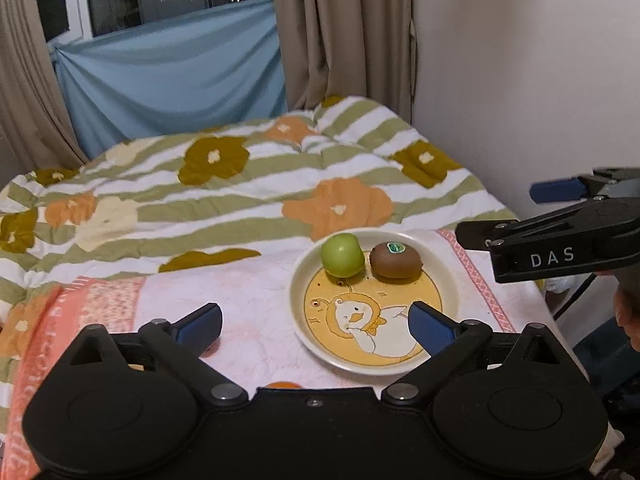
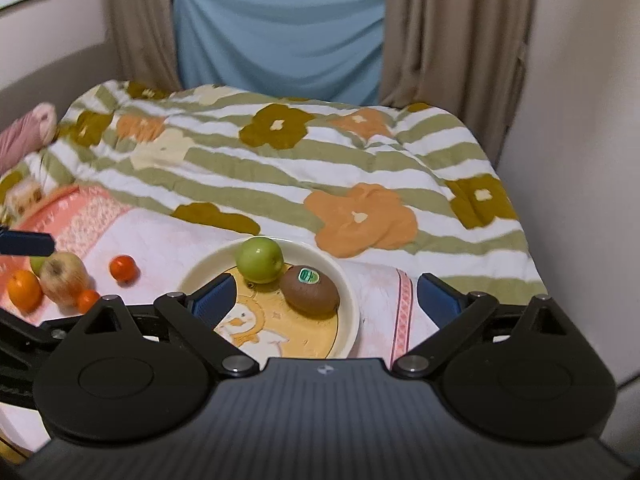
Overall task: Organize fruits
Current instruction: 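Withdraw both tools from the bowl back over the remaining fruit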
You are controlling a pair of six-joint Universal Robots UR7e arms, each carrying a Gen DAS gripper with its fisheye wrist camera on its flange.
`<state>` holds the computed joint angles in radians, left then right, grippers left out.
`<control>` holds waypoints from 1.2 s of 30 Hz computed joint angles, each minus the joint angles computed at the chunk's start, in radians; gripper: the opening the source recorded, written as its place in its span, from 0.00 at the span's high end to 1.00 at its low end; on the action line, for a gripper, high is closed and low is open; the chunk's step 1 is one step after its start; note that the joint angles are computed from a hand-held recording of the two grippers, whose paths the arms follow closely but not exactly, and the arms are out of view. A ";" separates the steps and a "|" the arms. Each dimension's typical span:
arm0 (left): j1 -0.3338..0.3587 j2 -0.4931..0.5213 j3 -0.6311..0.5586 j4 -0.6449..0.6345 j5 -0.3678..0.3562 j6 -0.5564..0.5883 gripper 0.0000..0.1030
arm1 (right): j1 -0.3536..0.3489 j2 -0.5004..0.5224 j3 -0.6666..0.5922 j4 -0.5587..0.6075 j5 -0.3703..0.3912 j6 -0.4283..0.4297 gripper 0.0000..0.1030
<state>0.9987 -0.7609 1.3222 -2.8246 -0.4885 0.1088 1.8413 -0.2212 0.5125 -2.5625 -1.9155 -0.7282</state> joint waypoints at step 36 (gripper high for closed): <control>0.059 -0.467 0.484 -0.153 0.058 0.053 0.01 | 0.194 -0.068 0.434 -0.248 -0.013 0.263 0.00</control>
